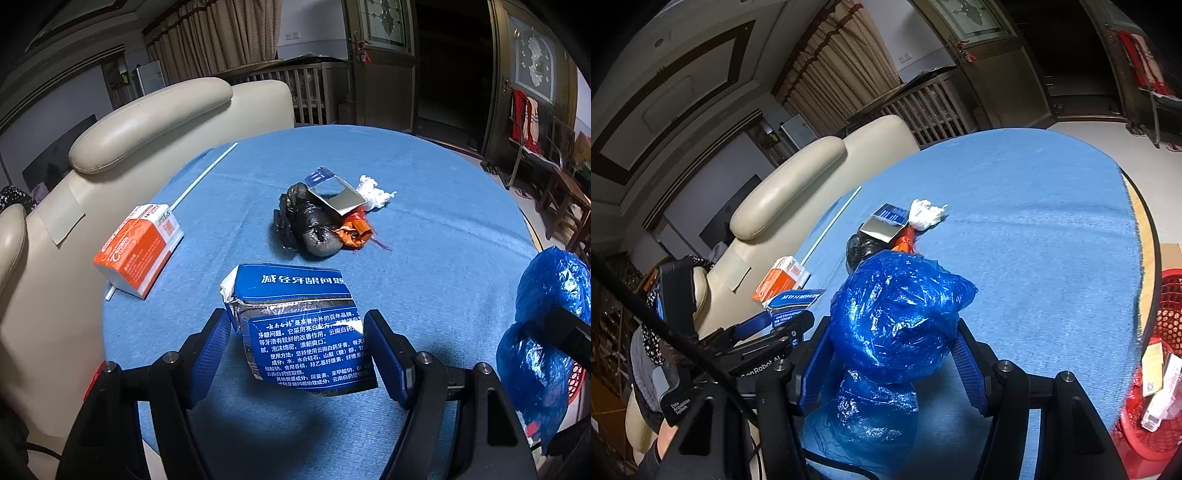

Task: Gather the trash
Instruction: 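Lift the blue bag with the right gripper while the left gripper holds the toothpaste box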

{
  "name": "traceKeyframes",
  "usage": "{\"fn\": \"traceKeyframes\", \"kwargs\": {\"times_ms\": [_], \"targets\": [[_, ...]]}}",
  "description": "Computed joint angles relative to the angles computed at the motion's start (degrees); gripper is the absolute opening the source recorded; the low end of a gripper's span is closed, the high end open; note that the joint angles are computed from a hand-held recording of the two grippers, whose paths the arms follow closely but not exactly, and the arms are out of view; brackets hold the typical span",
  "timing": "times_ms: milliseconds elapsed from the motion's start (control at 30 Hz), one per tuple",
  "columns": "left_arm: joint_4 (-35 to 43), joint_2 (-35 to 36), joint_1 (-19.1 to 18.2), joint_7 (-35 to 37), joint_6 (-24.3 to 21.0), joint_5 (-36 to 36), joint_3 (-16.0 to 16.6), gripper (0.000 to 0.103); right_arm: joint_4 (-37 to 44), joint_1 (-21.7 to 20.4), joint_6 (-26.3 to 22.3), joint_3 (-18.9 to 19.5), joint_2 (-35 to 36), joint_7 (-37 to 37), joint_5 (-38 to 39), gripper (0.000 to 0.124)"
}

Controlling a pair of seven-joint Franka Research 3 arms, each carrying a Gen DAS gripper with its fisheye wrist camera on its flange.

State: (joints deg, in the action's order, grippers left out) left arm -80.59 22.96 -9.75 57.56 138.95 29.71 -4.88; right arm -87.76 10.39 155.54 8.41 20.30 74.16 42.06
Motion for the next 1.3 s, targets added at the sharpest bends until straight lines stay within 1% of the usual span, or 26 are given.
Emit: {"fn": "traceKeyframes", "kwargs": {"times_ms": [567, 800, 1300], "targets": [[3.62, 2.51, -1.38, 2.22, -1.67, -0.19, -0.20, 0.075, -1.69, -1.10, 1.14, -0.10, -0.89, -0.98, 2.73, 0.065], [6.84, 4.70, -2.22, 4.09, -2.75, -0.68, -0.34, 0.075, -2.68, -1.45, 1.76, -0.42, -1.41, -0.84, 3.23, 0.065], [14.73, 10.09, -4.81, 9.56, -4.65, -3.31, -0.92, 0.075, -9.03, -3.01, 4.56, -2.79, -5.08, 3.26, 2.64, 0.065]]}}
